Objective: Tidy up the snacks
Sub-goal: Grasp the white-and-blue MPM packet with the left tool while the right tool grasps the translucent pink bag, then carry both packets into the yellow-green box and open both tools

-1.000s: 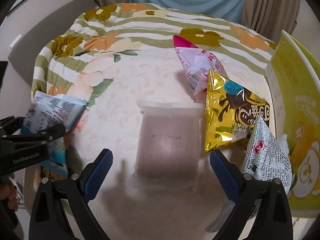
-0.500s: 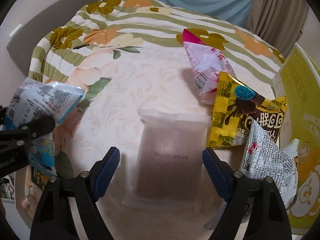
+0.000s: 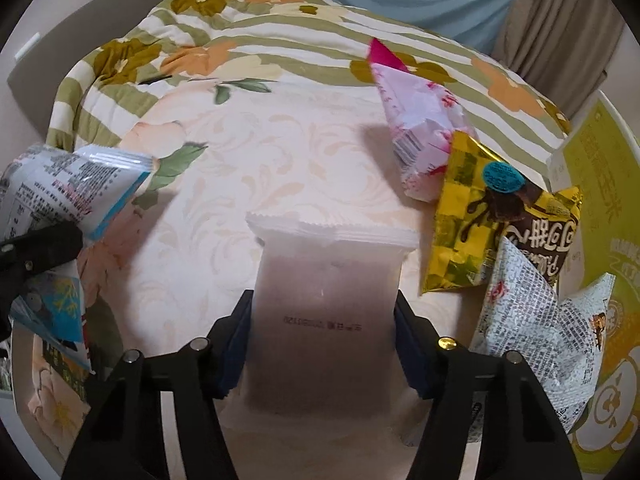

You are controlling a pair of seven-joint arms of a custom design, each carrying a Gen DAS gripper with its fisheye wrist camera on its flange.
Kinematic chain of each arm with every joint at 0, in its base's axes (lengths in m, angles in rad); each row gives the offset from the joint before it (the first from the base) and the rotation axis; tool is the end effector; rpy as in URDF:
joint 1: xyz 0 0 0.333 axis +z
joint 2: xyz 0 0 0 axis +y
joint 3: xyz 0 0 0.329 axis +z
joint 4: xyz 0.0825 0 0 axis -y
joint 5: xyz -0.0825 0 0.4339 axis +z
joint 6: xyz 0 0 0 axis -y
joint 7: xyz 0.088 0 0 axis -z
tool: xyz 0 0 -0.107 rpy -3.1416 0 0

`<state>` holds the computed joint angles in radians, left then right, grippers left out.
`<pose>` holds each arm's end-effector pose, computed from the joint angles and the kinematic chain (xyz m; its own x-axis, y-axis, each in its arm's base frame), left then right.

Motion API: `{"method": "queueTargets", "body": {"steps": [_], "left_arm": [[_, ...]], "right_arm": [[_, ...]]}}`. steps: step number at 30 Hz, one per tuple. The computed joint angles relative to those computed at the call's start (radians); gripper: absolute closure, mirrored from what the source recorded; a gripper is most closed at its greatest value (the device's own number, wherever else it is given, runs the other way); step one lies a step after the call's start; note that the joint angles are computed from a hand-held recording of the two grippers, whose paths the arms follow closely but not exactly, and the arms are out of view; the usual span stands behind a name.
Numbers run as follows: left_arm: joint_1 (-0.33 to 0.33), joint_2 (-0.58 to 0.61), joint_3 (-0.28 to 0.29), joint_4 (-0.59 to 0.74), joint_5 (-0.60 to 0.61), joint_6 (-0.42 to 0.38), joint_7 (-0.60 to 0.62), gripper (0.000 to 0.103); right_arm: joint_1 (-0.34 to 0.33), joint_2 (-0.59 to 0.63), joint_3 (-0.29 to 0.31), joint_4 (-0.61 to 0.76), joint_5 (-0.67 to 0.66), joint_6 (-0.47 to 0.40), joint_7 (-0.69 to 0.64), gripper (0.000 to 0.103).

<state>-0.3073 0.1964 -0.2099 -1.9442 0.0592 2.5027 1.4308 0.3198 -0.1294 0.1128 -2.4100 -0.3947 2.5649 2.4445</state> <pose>0.5892 -0.3290 0.4089 -0.4022 -0.9147 0.0408 -0.8611 0.3627 -0.3564 0.4841 0.2301 0.3703 -0.1418 -0.9896 0.0223 -0.9172 0.1229 -0.3789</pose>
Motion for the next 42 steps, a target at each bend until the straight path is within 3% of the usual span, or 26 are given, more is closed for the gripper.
{"method": "queueTargets", "body": {"steps": [6,14,21,28,32,37,42], "left_arm": [[0.019,-0.046,-0.005,-0.035,-0.048,0.024,0.035,0.045],[0.045,-0.128,-0.022,-0.069,-0.174,0.082,0.146,0.045],[0.034,-0.138,-0.052,0.0,-0.383,0.087,0.367,0.045],[-0.022,-0.11,-0.094,0.092,-0.491,0.07,0.47,0.045],[-0.072,-0.085,-0.122,0.142,-0.511,0.066,0.462,0.045],[-0.158,-0.007,-0.148,0.237,-0.438,0.081,0.346,0.045],[-0.271,0.128,-0.139,0.388,-0.286,0.071,0.169,0.045]], "right_arm": [[0.008,-0.022,0.008,0.008,0.004,0.03,0.015,0.045],[0.001,-0.125,0.035,0.006,-0.046,0.005,0.105,0.046],[-0.021,-0.305,0.068,-0.031,-0.075,-0.099,0.22,0.046],[-0.045,-0.541,0.068,-0.124,-0.062,-0.223,0.26,0.046],[-0.067,-0.695,0.041,-0.196,-0.051,-0.292,0.237,0.046],[-0.104,-0.866,-0.017,-0.284,-0.036,-0.336,0.138,0.046],[-0.178,-1.0,-0.105,-0.356,-0.029,-0.34,-0.016,0.046]]}}
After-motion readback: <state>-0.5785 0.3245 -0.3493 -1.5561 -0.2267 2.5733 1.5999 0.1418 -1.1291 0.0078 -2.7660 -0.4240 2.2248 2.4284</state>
